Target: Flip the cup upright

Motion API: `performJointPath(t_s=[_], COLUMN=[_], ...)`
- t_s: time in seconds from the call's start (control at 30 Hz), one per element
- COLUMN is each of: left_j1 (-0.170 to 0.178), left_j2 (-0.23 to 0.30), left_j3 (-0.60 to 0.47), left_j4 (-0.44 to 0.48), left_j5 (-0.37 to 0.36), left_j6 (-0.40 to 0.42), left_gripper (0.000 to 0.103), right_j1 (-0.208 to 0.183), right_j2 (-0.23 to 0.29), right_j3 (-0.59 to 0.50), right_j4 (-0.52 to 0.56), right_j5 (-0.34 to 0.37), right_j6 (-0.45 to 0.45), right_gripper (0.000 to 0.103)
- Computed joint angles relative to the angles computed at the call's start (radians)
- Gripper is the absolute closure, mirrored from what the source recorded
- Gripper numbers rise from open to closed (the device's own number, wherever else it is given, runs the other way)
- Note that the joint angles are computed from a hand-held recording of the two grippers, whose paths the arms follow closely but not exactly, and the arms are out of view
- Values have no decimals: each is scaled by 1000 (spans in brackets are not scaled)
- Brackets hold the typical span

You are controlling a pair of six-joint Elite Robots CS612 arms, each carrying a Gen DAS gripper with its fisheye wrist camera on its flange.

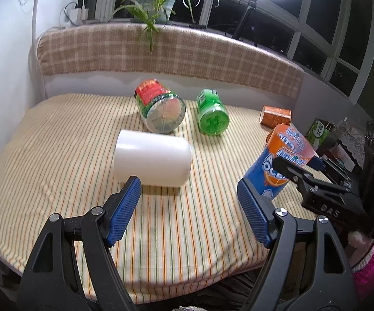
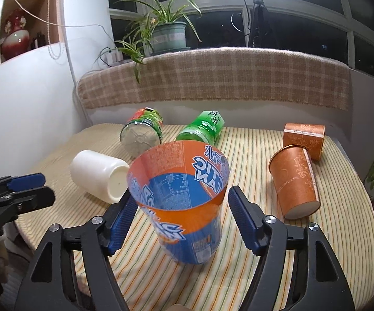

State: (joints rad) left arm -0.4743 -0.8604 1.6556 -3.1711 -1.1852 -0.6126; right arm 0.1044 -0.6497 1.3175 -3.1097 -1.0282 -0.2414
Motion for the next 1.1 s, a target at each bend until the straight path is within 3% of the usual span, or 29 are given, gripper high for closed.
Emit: performJointPath(t_s=[0.13, 0.33, 0.43, 0.57, 0.67, 0.77, 1.1], left_j1=[-10, -30, -41, -55, -65, -67, -71], left_j2=[2, 9, 17, 31, 42, 44, 39], left_j3=[-2, -7, -13, -18, -23, -20, -2], left_j4=[-53, -169, -228, -326, -381, -379, -324], left_j5=[53, 172, 234, 302, 355, 365, 379], left_j6=[41, 120, 168, 228, 262, 263, 207], left_gripper=[24, 24, 21, 3, 1, 1, 1], right_j1=[-10, -31, -34, -30, -22, -18, -16], right_j2=[-25, -55, -64, -71, -75, -70, -67], right_j3=[42, 107, 128, 142, 149, 146, 152], right_j4=[-36, -160, -233, -293, -330, -358, -379], right_j5=[18, 20, -18, -84, -142, -177, -201], right_j6=[24, 143, 201, 246, 250, 263, 288], right_gripper=[32, 27, 26, 22, 21, 20, 20])
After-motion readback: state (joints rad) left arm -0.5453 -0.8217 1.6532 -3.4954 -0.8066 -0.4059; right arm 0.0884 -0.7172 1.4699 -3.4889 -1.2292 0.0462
